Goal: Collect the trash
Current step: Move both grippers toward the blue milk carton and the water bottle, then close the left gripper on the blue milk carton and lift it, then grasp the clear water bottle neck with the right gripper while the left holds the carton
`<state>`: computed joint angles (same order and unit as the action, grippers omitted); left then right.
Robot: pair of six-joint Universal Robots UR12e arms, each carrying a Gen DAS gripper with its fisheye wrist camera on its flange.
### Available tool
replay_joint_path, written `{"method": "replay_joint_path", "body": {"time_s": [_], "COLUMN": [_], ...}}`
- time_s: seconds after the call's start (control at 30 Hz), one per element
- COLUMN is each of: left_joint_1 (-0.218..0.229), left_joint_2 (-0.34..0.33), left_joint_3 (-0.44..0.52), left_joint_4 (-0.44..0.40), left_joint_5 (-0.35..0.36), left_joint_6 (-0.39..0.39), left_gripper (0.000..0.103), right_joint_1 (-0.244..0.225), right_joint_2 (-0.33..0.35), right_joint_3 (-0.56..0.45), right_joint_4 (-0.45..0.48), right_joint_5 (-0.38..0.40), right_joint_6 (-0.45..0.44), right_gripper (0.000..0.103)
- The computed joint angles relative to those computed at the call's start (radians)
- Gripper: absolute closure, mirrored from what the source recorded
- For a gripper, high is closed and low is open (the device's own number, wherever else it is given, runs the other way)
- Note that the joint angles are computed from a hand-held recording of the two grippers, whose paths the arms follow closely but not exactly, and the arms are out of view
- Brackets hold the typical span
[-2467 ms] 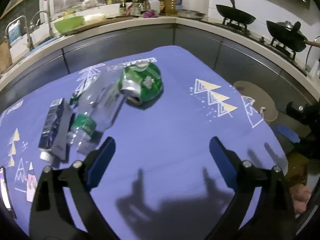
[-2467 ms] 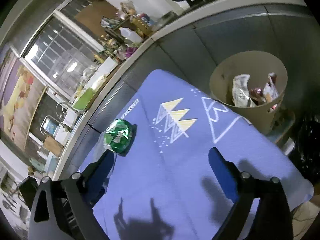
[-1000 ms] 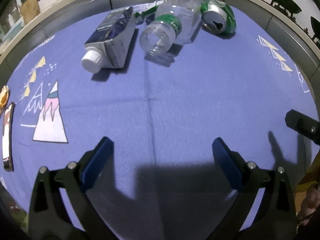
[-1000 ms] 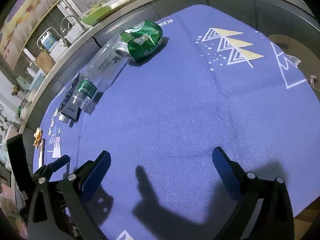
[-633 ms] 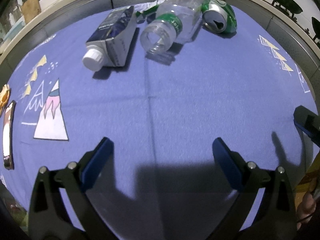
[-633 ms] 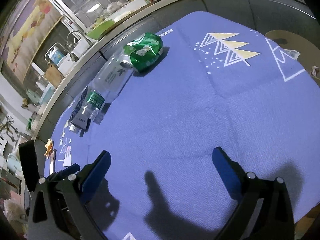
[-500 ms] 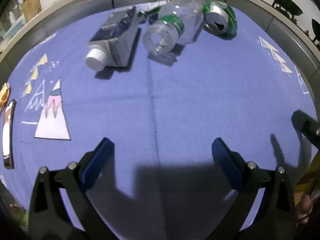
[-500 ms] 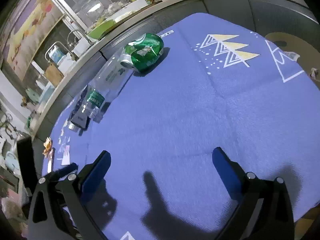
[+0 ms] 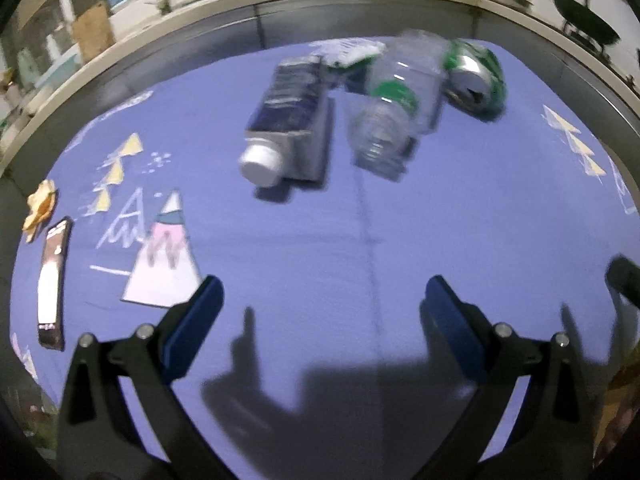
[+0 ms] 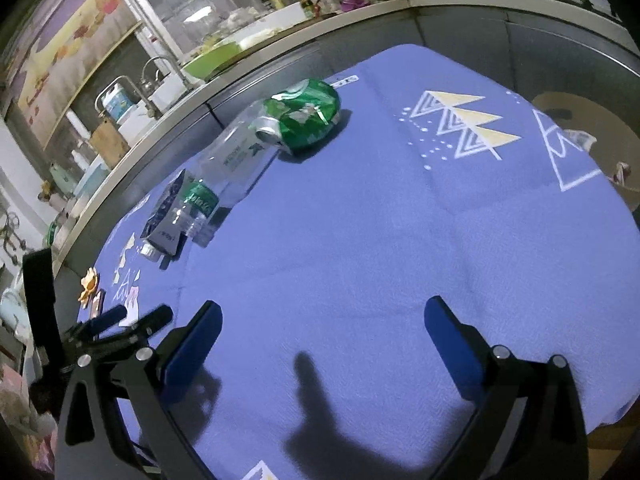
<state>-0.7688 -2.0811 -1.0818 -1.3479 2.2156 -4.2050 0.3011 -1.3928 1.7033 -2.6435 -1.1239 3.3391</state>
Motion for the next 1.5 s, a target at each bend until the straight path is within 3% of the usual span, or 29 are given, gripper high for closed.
{"method": "replay_joint_path", "body": {"time_s": [0.17,0.23,0.4,0.57,0.7,0.77,0.9,1.1,1.4,1.47,1.5], "left_joint_1": [0.018,0.026,0.060,0.087,0.108,0.122,0.139,0.136,0.113,0.111,0.110], "left_joint_2": [0.046,0.063,0.080,0.059,0.026,0.032,0.034,0.076,0.149,0.153,0.155], "left_joint_3": [-0.047,-0.067,-0.093,-0.077,-0.038,-0.060,-0.082,-0.164,-0.283,-0.289,-0.290], "left_joint_4": [-0.010,0.013,0.103,0.207,0.197,0.254,0.307,0.414,0.486,0.480,0.477], "left_joint_5": [0.028,0.033,0.027,0.024,0.038,-0.003,-0.077,-0.106,-0.122,-0.120,-0.120], "left_joint_6": [-0.067,-0.076,-0.041,0.047,0.093,0.123,0.158,0.147,0.085,0.081,0.079], "left_gripper": [0.006,0.006,0.006,0.006,0.022,0.025,0.055,0.056,0.056,0.056,0.056], "right_joint_1": [0.007,0.010,0.016,0.030,0.045,0.052,0.061,0.082,0.146,0.155,0.152], "right_joint_2": [0.003,0.007,0.033,0.079,0.098,0.104,0.128,0.195,0.316,0.314,0.312], "right_joint_3": [-0.006,-0.013,-0.057,-0.133,-0.172,-0.186,-0.231,-0.338,-0.508,-0.503,-0.497], "right_joint_4": [0.021,0.036,0.089,0.106,0.127,0.140,0.185,0.225,0.335,0.309,0.312], "right_joint_5": [0.007,0.014,0.087,0.178,0.181,0.172,0.173,0.203,0.054,0.018,0.042], "right_joint_6": [-0.035,-0.046,-0.072,-0.051,-0.041,-0.041,-0.033,0.031,0.124,0.107,0.096], "right_gripper": [0.012,0.022,0.039,0.042,0.042,0.042,0.042,0.041,0.038,0.046,0.061]}}
